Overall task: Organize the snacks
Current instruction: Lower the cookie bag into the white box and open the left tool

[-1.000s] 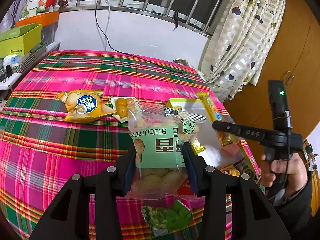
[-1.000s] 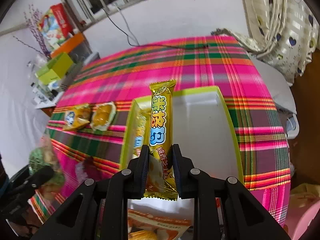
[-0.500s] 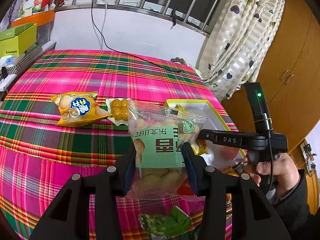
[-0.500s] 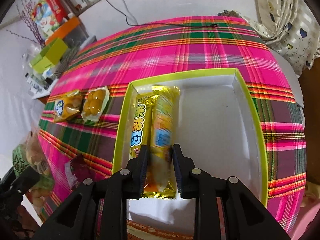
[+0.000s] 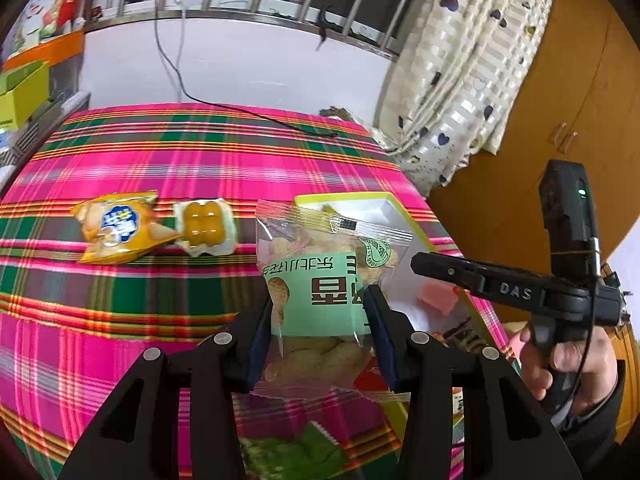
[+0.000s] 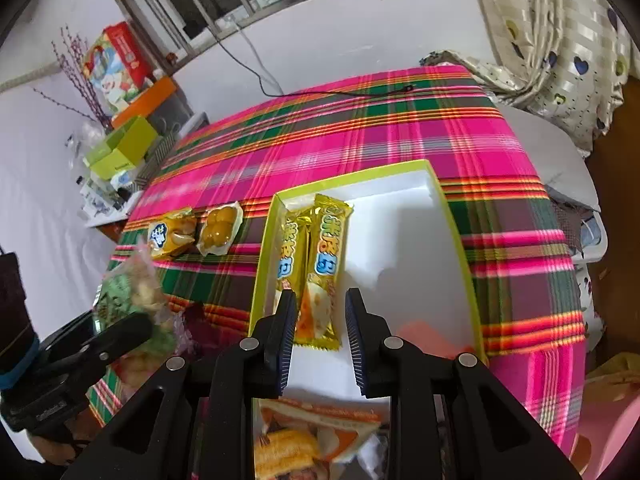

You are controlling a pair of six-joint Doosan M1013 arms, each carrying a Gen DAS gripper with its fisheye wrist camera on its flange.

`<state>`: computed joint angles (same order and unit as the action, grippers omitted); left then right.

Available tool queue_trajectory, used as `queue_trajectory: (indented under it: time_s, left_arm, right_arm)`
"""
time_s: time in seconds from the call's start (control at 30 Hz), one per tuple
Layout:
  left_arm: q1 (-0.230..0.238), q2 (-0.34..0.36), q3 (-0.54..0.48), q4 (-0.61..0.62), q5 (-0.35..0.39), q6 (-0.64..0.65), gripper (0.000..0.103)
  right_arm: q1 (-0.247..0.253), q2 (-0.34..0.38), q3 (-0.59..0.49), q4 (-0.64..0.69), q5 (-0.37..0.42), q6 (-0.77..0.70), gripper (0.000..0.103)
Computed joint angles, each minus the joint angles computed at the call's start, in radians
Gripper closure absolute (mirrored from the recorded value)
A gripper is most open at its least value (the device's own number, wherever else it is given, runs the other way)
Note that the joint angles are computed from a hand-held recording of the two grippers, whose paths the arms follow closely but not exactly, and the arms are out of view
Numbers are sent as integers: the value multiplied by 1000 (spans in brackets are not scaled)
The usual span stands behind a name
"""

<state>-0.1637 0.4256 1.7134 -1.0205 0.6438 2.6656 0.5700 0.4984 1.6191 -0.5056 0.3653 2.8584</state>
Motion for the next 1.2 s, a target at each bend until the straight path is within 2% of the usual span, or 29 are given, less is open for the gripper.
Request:
queue_trajectory:
  time_s: [0.33, 0.67, 0.97, 1.2]
  left_arm:
    - [-62, 21, -24, 96, 19, -40, 57]
    - [-123, 58, -62, 220, 55, -88, 57]
    - [-144, 95, -110, 305, 142, -107, 57]
    - [-143, 94, -117, 333, 207, -87, 44]
  right_arm:
    - [1, -57, 105, -239, -63, 301, 80]
    - [-3, -97, 195, -449, -95, 582, 80]
    - [-10, -104, 218, -506, -123, 650, 80]
    - [-8, -108, 221, -529, -124, 673, 80]
